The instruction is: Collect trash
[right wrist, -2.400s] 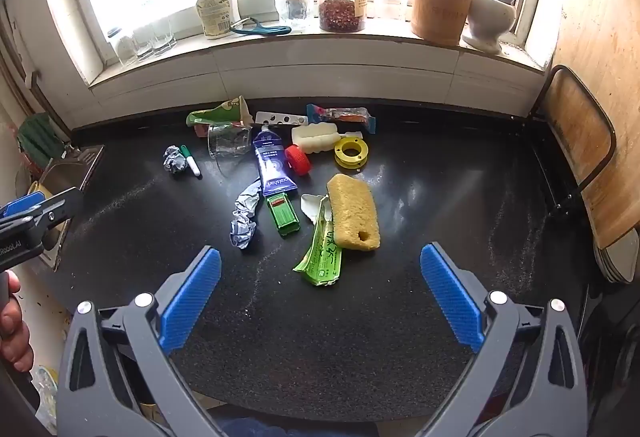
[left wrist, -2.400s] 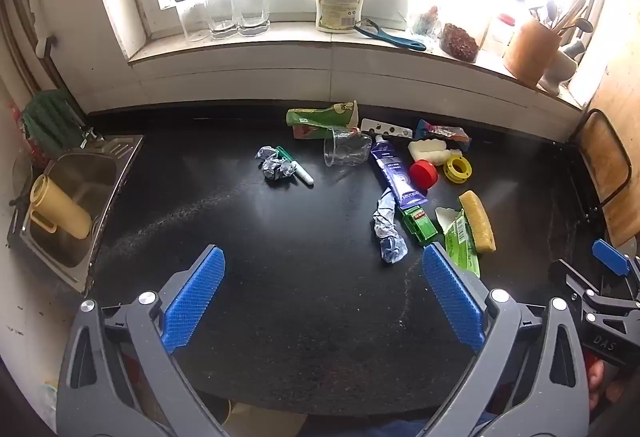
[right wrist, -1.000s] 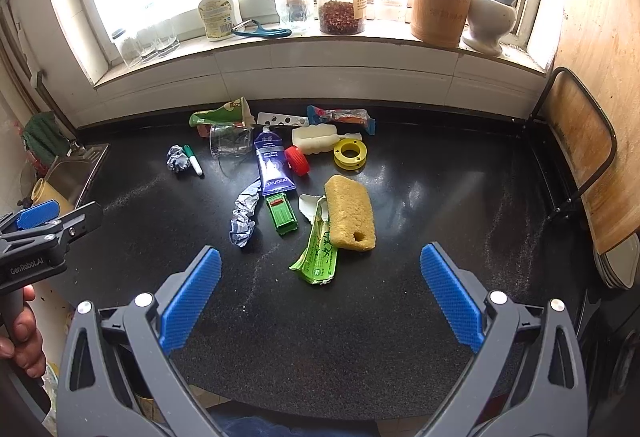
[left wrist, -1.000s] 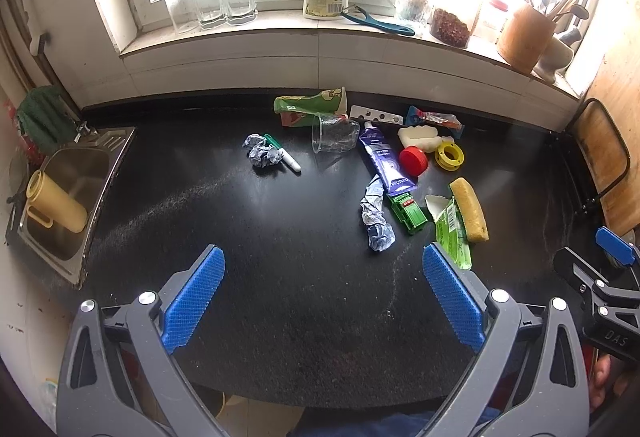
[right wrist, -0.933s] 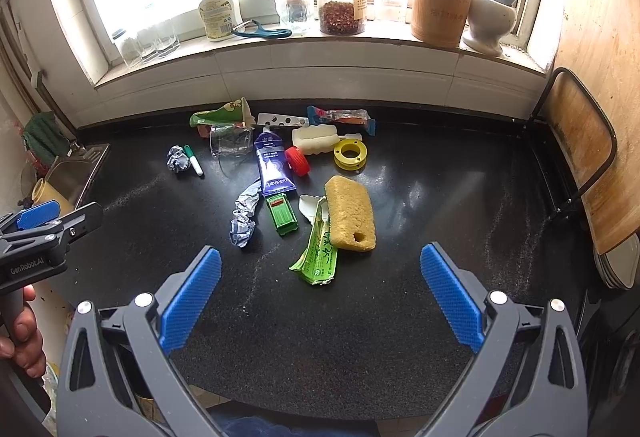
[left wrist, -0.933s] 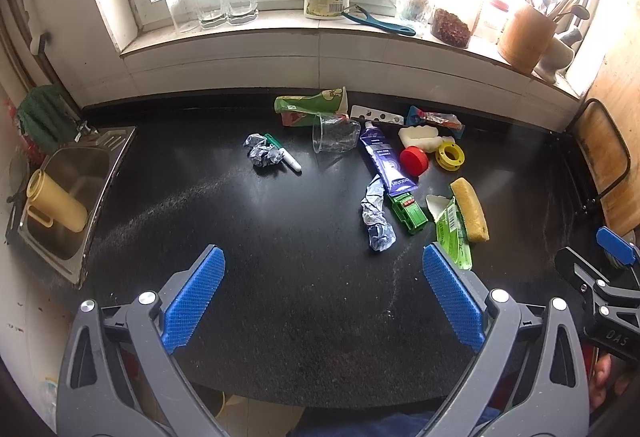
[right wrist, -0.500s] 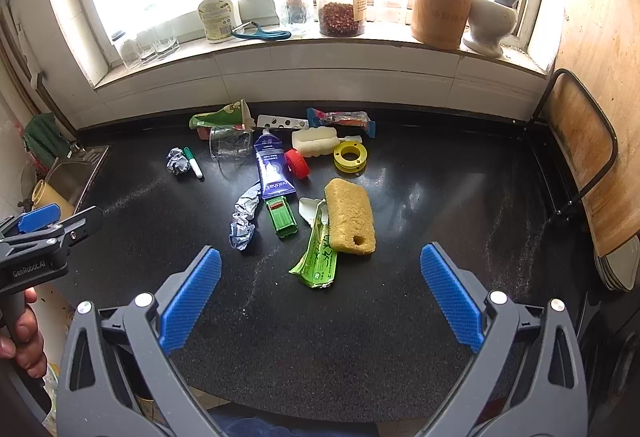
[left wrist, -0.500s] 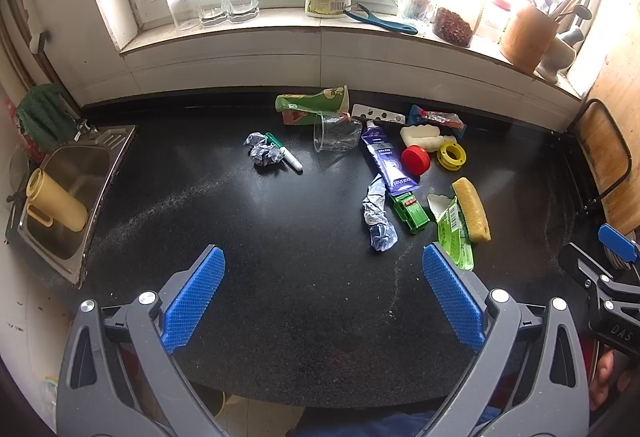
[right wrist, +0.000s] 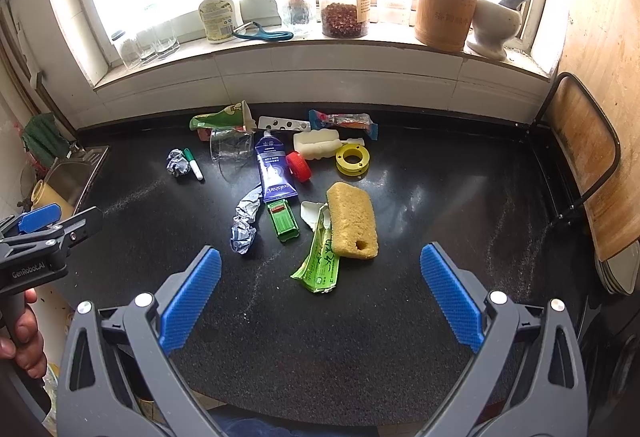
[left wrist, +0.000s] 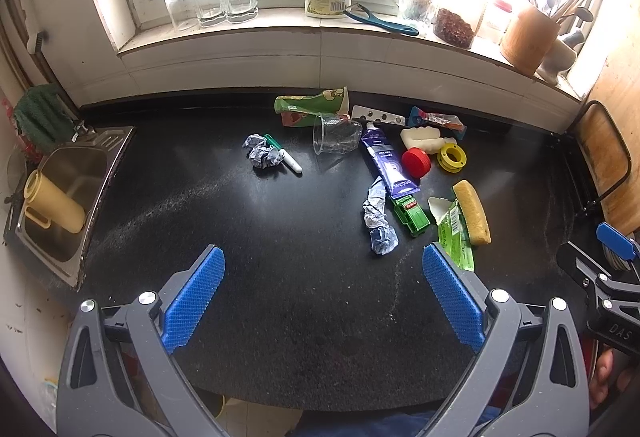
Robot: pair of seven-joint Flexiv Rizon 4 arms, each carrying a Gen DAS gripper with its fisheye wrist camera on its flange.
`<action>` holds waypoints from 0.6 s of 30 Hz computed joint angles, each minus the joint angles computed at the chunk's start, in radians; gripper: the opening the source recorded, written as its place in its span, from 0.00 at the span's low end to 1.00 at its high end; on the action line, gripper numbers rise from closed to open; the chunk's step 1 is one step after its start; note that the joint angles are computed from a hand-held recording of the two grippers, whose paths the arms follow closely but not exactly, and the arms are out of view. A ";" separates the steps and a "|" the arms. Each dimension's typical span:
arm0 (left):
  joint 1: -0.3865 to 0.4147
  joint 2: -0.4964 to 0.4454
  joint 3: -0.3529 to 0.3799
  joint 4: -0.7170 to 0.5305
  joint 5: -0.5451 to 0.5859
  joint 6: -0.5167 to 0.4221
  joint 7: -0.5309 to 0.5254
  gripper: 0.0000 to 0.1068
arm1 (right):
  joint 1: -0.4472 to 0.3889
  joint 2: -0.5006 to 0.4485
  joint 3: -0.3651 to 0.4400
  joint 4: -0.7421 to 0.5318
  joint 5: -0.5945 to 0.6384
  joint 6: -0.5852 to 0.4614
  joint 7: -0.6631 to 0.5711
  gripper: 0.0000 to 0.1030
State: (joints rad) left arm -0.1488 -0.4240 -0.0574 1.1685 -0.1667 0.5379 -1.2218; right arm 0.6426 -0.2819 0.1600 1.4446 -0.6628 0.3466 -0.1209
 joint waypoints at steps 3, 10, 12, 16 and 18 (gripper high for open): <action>0.000 -0.016 -0.001 -0.019 0.002 -0.012 0.000 0.90 | -0.002 -0.006 -0.002 -0.004 0.002 0.003 -0.005 0.94; -0.004 -0.071 -0.001 -0.073 0.015 -0.027 0.010 0.90 | -0.031 -0.006 -0.007 0.033 0.009 0.081 -0.026 0.94; -0.013 -0.087 0.011 -0.081 0.043 -0.008 0.008 0.90 | -0.046 -0.014 -0.011 0.043 0.011 0.124 -0.047 0.94; -0.007 -0.185 0.010 -0.177 0.043 -0.049 -0.004 0.90 | -0.084 -0.060 -0.028 0.041 0.028 0.241 -0.134 0.94; -0.009 -0.267 0.018 -0.291 0.051 -0.123 -0.023 0.90 | -0.102 -0.094 -0.038 0.020 0.053 0.280 -0.192 0.94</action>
